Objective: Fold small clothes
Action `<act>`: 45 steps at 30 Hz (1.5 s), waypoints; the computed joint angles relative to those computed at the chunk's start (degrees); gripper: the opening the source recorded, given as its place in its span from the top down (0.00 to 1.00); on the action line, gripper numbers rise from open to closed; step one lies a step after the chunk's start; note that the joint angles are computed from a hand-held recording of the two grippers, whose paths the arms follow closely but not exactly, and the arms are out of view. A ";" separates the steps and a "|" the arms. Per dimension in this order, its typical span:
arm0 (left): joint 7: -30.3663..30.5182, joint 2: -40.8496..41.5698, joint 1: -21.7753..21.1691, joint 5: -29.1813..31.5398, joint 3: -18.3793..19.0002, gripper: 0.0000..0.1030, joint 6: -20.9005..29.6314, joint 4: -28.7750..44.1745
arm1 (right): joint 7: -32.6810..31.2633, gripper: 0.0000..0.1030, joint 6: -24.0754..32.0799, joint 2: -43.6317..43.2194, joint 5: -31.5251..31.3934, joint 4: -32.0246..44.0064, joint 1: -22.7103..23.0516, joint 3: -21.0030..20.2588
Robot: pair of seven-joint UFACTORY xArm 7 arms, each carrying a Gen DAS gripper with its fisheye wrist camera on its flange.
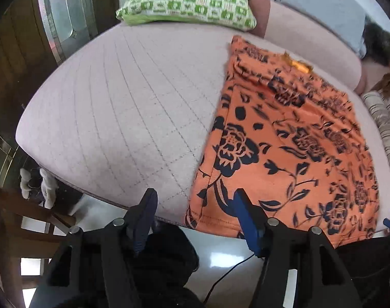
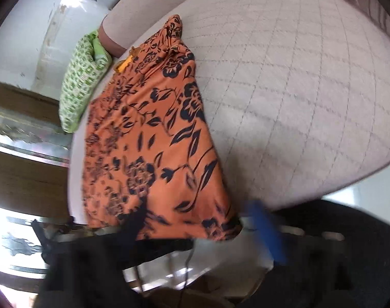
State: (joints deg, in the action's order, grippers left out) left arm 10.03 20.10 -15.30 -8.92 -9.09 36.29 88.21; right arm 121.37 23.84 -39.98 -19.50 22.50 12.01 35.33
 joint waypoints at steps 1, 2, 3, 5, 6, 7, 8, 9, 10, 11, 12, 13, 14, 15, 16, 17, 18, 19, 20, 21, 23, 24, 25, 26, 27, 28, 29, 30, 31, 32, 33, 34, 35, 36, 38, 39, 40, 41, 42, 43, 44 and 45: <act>-0.16 0.90 0.08 -0.49 -0.17 0.39 0.96 0.96 | -0.92 0.13 0.07 1.20 0.03 0.30 -0.04 -0.67; -1.53 1.94 -0.41 -0.12 0.12 0.39 2.21 2.13 | -1.36 0.13 -1.33 2.11 0.34 -0.26 0.22 -1.61; -2.76 2.87 -0.81 0.16 0.29 0.39 3.61 3.13 | -1.22 0.13 -3.10 2.84 0.42 -0.76 -0.05 -1.89; -3.63 3.78 -1.00 0.05 0.13 0.39 5.50 3.85 | -1.04 0.14 -5.31 4.53 0.65 -1.14 -0.68 -1.87; -3.58 3.98 -0.93 -0.29 -0.11 0.39 6.08 3.84 | -0.94 0.15 -6.33 5.62 0.41 -0.81 -1.32 -1.38; -3.07 4.08 -0.71 -0.76 -0.41 0.39 6.39 3.78 | -1.14 0.18 -6.93 6.60 -0.06 -0.39 -1.98 -0.90; -2.64 4.58 -0.61 -1.27 -0.70 0.39 6.49 4.17 | -1.40 0.20 -7.14 7.25 -0.30 -0.14 -2.22 -0.72; -2.12 5.12 -0.48 -1.87 -0.97 0.39 5.97 4.41 | -1.30 0.27 -8.11 8.13 -0.69 0.04 -2.88 -0.35; -2.40 5.83 -0.84 -1.43 -0.71 0.40 5.87 4.95 | -0.53 0.34 -9.72 8.62 -1.16 -0.12 -3.92 0.38; -3.31 6.87 -1.39 -0.57 -0.23 0.41 7.15 6.20 | -0.03 0.35 -11.64 9.63 -1.62 -0.15 -5.12 1.06; -4.12 8.70 -1.88 -0.10 -0.05 0.45 8.14 8.52 | -0.46 0.36 -11.51 10.61 -1.66 0.36 -5.37 1.23; -4.58 8.80 -2.00 0.24 0.20 0.51 7.82 8.59 | -1.49 0.36 -9.99 11.60 -1.81 1.38 -5.27 1.09; -4.51 8.11 -1.80 0.45 0.31 0.70 7.57 7.93 | -2.04 0.36 -9.11 12.21 -1.95 1.99 -4.99 0.78; -3.56 8.18 -1.31 -0.10 -0.22 0.94 7.91 8.27 | -2.03 0.44 -8.66 12.44 -2.25 2.27 -4.89 0.68; -1.88 8.19 -0.29 -1.62 -1.16 0.93 8.79 8.74 | -2.57 0.73 -7.88 12.67 -2.24 2.49 -4.05 -0.07; -1.38 7.74 0.12 -2.54 -1.38 0.94 8.67 8.47 | -2.98 0.92 -7.91 12.58 -2.17 2.24 -3.43 -0.54; -0.57 6.85 0.61 -3.58 -1.66 0.94 7.74 7.49 | -1.79 0.94 -10.34 11.91 -3.06 1.18 -3.92 -0.26; 0.19 5.54 0.99 -4.55 -1.92 0.94 6.82 6.22 | -1.36 0.94 -10.99 11.10 -3.28 0.72 -4.08 0.20; 1.79 3.32 1.96 -6.63 -2.66 0.94 5.75 4.12 | -1.67 0.94 -9.79 10.68 -3.17 1.31 -3.94 0.41; 3.94 0.50 3.09 -9.32 -3.47 0.94 4.28 1.54 | -0.94 0.94 -8.91 9.12 -3.32 1.43 -4.04 1.31; 7.72 -3.94 4.35 -13.92 -4.00 0.94 1.69 -2.43 | -0.52 0.96 -4.51 5.05 -3.35 2.67 -2.95 2.67; 8.59 -4.76 4.60 -15.55 -3.79 0.94 1.74 -2.93 | -0.40 0.96 -2.84 3.37 -3.14 2.85 -2.10 2.80; 8.49 -4.22 4.33 -15.65 -3.23 0.94 2.64 -2.05 | 0.11 0.96 -2.06 1.69 -2.69 2.43 -1.15 2.80; 7.42 -3.05 3.55 -14.16 -2.38 0.94 3.18 -0.78 | 0.09 0.96 -1.88 1.14 -2.29 1.92 -0.56 2.44; 5.45 -1.40 2.62 -11.97 -1.38 0.94 3.88 0.76 | -0.06 0.96 -2.68 1.17 -1.90 1.02 -0.20 1.75; 3.52 0.45 2.01 -10.47 -0.76 0.94 5.39 2.81 | 0.36 0.96 -4.30 1.08 -1.57 -0.22 -0.27 1.42; 2.15 1.21 1.71 -9.69 -0.53 0.94 6.57 3.65 | 0.95 0.96 -5.99 1.01 -1.65 -0.96 -1.16 1.71; 1.66 1.62 1.49 -9.14 -0.54 0.94 6.46 3.86 | 1.55 0.96 -7.55 0.74 -1.71 -1.49 -2.07 2.23; 1.69 1.42 1.38 -8.75 -0.67 0.94 5.99 3.61 | 1.71 0.96 -8.67 0.35 -2.03 -1.52 -3.19 2.95; 1.79 1.36 1.28 -8.28 -0.76 0.94 5.84 3.60 | 1.64 0.96 -9.20 -0.18 -2.24 -1.37 -4.12 3.61; 1.55 1.93 1.05 -7.60 -0.72 0.94 6.27 4.48 | 1.59 0.96 -9.96 -0.57 -2.32 -1.38 -5.05 4.16; 1.39 2.14 1.01 -7.19 -0.70 0.94 6.80 4.98 | 1.18 0.96 -10.48 -0.39 -2.08 -1.46 -5.53 4.25; 1.53 2.29 1.23 -7.25 -0.78 0.94 7.11 5.12 | 0.47 0.96 -11.31 0.38 -1.82 -1.49 -5.96 3.98; 1.73 2.44 1.46 -7.32 -0.84 0.94 7.58 5.46 | 0.26 0.96 -12.51 0.78 -1.46 -1.93 -6.43 4.06; 1.98 2.15 1.70 -7.53 -0.97 0.94 7.80 5.37 | 1.11 0.96 -15.93 1.16 -0.60 -2.86 -8.46 5.44; 2.42 2.08 1.67 -7.79 -1.21 0.94 7.12 5.18 | 1.56 0.96 -16.95 0.18 0.12 -3.57 -8.79 6.15; 2.92 2.04 1.53 -7.80 -1.37 0.94 6.20 4.96 | 1.38 0.96 -17.64 -0.45 0.66 -3.95 -9.19 6.56; 3.79 1.39 1.59 -7.85 -1.53 0.94 5.50 4.29 | 1.23 0.96 -18.10 -1.34 1.27 -4.37 -9.35 6.98; 4.53 1.06 1.62 -7.94 -1.68 0.94 5.33 4.02 | 1.14 0.96 -18.68 -2.14 1.89 -4.77 -9.59 7.42; 4.88 0.94 1.59 -7.82 -1.63 0.94 5.51 3.97 | 1.05 0.96 -19.52 -2.72 2.46 -5.17 -10.07 7.93; 4.47 1.49 1.11 -6.83 -1.24 0.94 5.93 4.48 | 0.49 0.96 -19.74 -2.87 3.09 -5.58 -9.85 7.87; 4.08 1.96 0.98 -6.28 -0.95 0.94 6.70 4.93 | 0.08 0.96 -20.12 -2.51 3.66 -5.72 -10.05 8.10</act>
